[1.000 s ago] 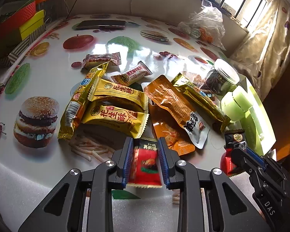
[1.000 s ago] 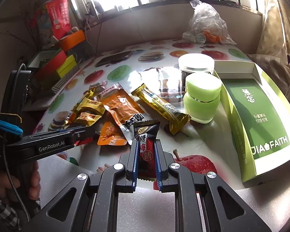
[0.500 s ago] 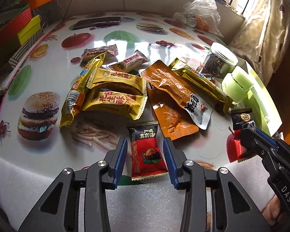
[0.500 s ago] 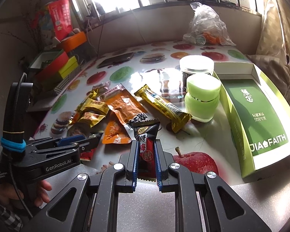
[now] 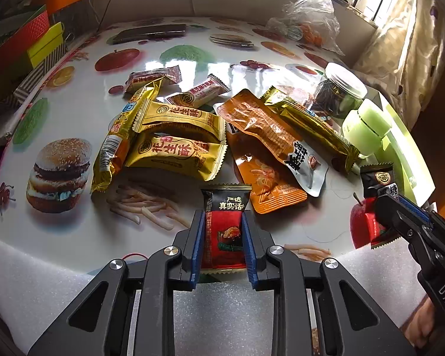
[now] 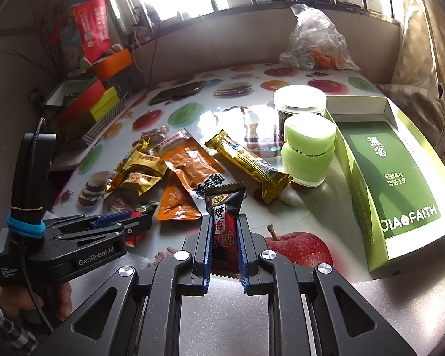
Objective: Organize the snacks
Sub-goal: 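Carry both red packets over the green box with both grippers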
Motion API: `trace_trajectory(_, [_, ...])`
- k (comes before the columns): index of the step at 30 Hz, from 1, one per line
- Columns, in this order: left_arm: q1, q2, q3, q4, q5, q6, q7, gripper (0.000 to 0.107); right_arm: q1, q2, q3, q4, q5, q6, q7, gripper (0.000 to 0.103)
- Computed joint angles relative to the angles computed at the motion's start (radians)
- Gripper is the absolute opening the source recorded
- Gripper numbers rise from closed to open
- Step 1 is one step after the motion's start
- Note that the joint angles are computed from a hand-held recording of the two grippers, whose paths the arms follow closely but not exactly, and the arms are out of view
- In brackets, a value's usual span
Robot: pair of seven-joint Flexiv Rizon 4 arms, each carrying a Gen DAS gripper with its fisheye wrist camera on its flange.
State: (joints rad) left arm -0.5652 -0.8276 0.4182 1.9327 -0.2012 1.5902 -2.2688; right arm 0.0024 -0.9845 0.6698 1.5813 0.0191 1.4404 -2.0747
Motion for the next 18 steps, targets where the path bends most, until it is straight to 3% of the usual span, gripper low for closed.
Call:
trace_trajectory(11, [-0.123, 0.022, 0.129, 0.013, -0.013, 0.045, -0.019, 0.024, -0.035, 0.005, 0.03, 0.001, 0.015, 0.016, -0.011, 0.015])
trace_trajectory(18, [-0.14, 0.024, 0.14, -0.024, -0.035, 0.06, 0.036, 0.024, -0.057, 0.016, 0.042, 0.0, 0.018, 0.035, -0.002, 0.015])
